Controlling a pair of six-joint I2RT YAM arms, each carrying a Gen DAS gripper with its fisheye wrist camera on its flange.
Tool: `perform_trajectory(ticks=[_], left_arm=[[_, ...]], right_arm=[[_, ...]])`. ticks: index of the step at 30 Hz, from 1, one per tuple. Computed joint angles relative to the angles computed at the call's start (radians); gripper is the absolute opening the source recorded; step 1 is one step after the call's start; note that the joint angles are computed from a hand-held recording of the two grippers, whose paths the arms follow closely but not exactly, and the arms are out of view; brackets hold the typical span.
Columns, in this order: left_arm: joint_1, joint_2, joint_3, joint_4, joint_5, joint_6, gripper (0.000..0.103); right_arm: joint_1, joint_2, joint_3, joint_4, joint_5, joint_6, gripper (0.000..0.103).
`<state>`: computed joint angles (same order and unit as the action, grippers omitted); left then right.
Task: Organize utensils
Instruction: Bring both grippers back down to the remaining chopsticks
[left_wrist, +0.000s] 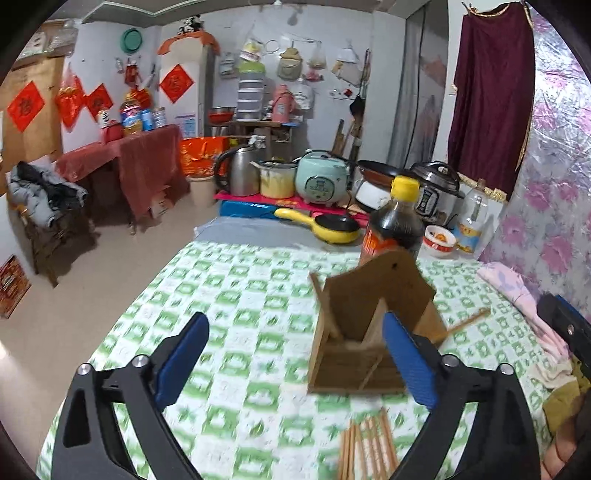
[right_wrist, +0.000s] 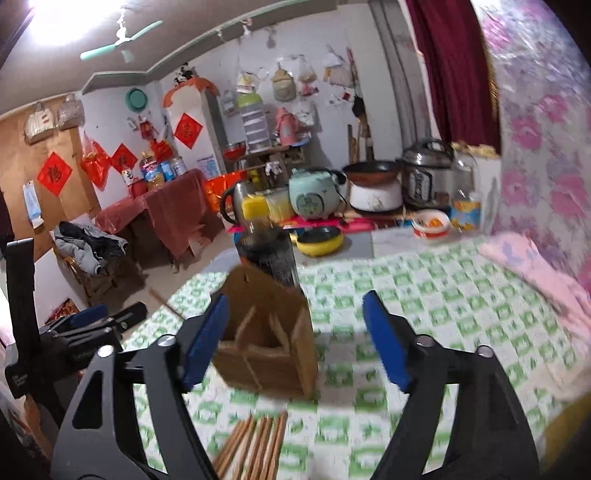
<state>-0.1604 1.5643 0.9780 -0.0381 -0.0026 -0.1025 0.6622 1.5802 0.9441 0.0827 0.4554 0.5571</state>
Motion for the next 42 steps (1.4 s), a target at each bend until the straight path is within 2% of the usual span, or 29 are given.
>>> perform_trajectory(ticks=[3, 8, 12, 14, 17, 25, 33, 37, 42], left_arm=[[-0.006, -0.067, -0.120, -0.001, 0.001, 0.002, 0.096], [-0.029, -0.177, -0.402, 0.079, -0.029, 0.037, 0.097], [-0.009, -0.183, -0.539, 0.137, -0.014, 0.085, 0.097], [0.017, -0.144, -0.570, 0.167, 0.024, 0.110, 0.097], [0.055, -0.081, -0.539, 0.152, 0.090, 0.119, 0.097], [0.088, 0.077, -0.424, 0.056, 0.217, 0.157, 0.097], [0.001, 0.139, -0.374, 0.062, 0.106, 0.152, 0.097], [-0.012, 0.155, -0.359, 0.059, 0.093, 0.160, 0.098], [0.005, 0.190, -0.321, 0.061, 0.020, 0.088, 0.098]], right_arm=[[0.057, -0.033, -0.108, 0.009, 0.010, 0.070, 0.079], [0.166, -0.011, -0.284, 0.101, 0.052, 0.157, 0.083], [0.220, 0.070, -0.307, 0.114, 0.094, 0.178, 0.083], [0.211, 0.109, -0.309, 0.138, 0.057, 0.179, 0.083], [0.183, 0.155, -0.292, 0.140, -0.018, 0.181, 0.083], [0.158, 0.195, -0.273, 0.129, -0.077, 0.192, 0.083], [0.137, 0.212, -0.260, 0.118, -0.109, 0.200, 0.083], [0.132, 0.212, -0.264, 0.121, -0.116, 0.208, 0.083], [0.126, 0.213, -0.266, 0.126, -0.122, 0.207, 0.083]])
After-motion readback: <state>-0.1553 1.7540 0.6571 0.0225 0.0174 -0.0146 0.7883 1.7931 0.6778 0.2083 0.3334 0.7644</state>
